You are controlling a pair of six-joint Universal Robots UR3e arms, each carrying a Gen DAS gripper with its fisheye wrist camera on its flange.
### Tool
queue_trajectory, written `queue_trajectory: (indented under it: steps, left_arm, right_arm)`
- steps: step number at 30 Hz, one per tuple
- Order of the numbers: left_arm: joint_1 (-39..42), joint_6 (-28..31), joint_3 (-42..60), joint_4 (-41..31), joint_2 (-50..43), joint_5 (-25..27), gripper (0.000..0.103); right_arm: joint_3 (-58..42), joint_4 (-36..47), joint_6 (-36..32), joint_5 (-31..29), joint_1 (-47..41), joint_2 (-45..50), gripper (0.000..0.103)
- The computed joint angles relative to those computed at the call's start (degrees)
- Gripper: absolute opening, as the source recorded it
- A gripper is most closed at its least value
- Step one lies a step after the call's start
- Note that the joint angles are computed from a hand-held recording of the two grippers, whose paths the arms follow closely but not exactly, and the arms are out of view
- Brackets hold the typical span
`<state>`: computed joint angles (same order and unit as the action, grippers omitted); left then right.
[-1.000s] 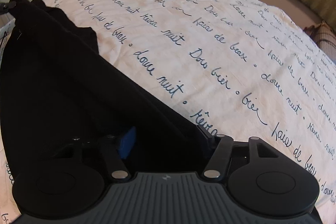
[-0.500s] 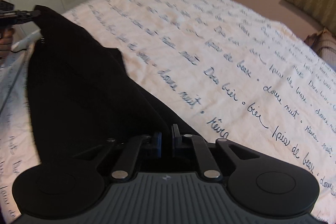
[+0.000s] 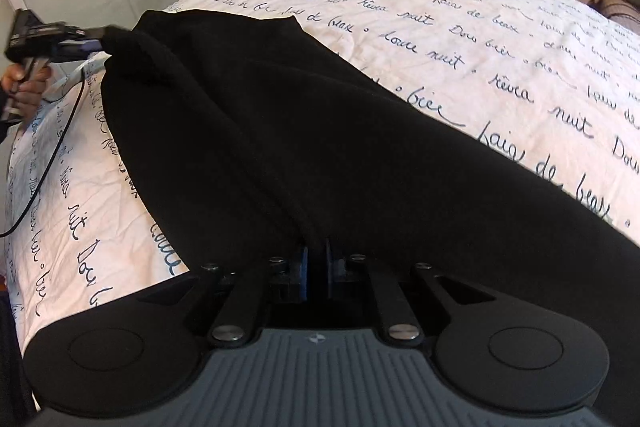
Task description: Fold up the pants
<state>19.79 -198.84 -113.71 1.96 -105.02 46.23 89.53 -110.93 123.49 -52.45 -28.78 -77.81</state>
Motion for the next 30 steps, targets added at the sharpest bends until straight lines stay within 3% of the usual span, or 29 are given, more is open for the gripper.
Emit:
queue_trajectory:
  steps: [1, 4, 6, 8, 12, 15, 16, 17, 19, 23, 24, 26, 30]
  left_arm:
    - [0.4, -1.2, -1.4, -2.0, 2.9, 0.4, 0.073]
    - [0.8, -4.5, -6.0, -3.8, 9.4, 0.5, 0.074]
    - [-0.7, -9.4, -8.3, -2.7, 11.7, 2.2, 0.074]
    - [-3.7, -18.9, -9.4, 1.0, 10.3, 4.4, 0.074]
    - [-11.9, -31.0, -6.1, -0.3, 6.3, 17.0, 0.074]
    - [-13.9, -38.8, -4.6, 0.7, 3.4, 21.8, 0.073]
    - [-14.2, -40.7, -4.1, 1.2, 2.7, 22.9, 0.071]
    - [-14.5, -42.1, -3.4, 1.7, 2.3, 24.1, 0.061]
    - [-15.3, -42.8, -1.2, 0.5, 1.9, 25.7, 0.040]
    - [-16.4, -41.4, 0.9, -0.5, 2.7, 25.9, 0.037]
    - [-16.6, -40.7, 1.0, 0.2, 2.7, 25.7, 0.039]
    - [-17.5, -40.2, 1.6, -0.2, 2.6, 27.2, 0.061]
    - [-17.1, -40.6, 2.7, -0.8, -0.6, 27.0, 0.066]
  right_arm:
    - [0.3, -0.4, 0.2, 0.3, 0.0, 0.0, 0.007]
    - [2.2, -2.2, 0.7, 0.9, -0.4, -0.6, 0.007]
    - [3.2, -2.4, 0.1, 1.2, -1.0, -1.2, 0.007]
    - [4.1, -3.1, -0.1, 1.2, -1.2, -1.5, 0.007]
    - [4.9, -3.4, -0.5, 1.0, -1.4, -2.2, 0.007]
    - [5.3, -4.1, -0.4, 0.5, -1.0, -2.5, 0.007]
    - [5.5, -4.5, -0.3, 0.3, -0.9, -2.7, 0.007]
    - [5.7, -4.8, -0.2, 0.2, -0.8, -2.8, 0.007]
    - [5.8, -4.9, -0.1, 0.1, -0.8, -2.9, 0.007]
    - [6.3, -5.1, 0.2, 0.6, -1.2, -3.1, 0.007]
    - [6.5, -5.3, 0.3, 0.6, -1.2, -3.1, 0.007]
    - [6.5, -5.1, 0.3, 0.8, -1.3, -3.1, 0.007]
    - [6.0, -4.6, 0.3, 0.8, -1.3, -2.9, 0.007]
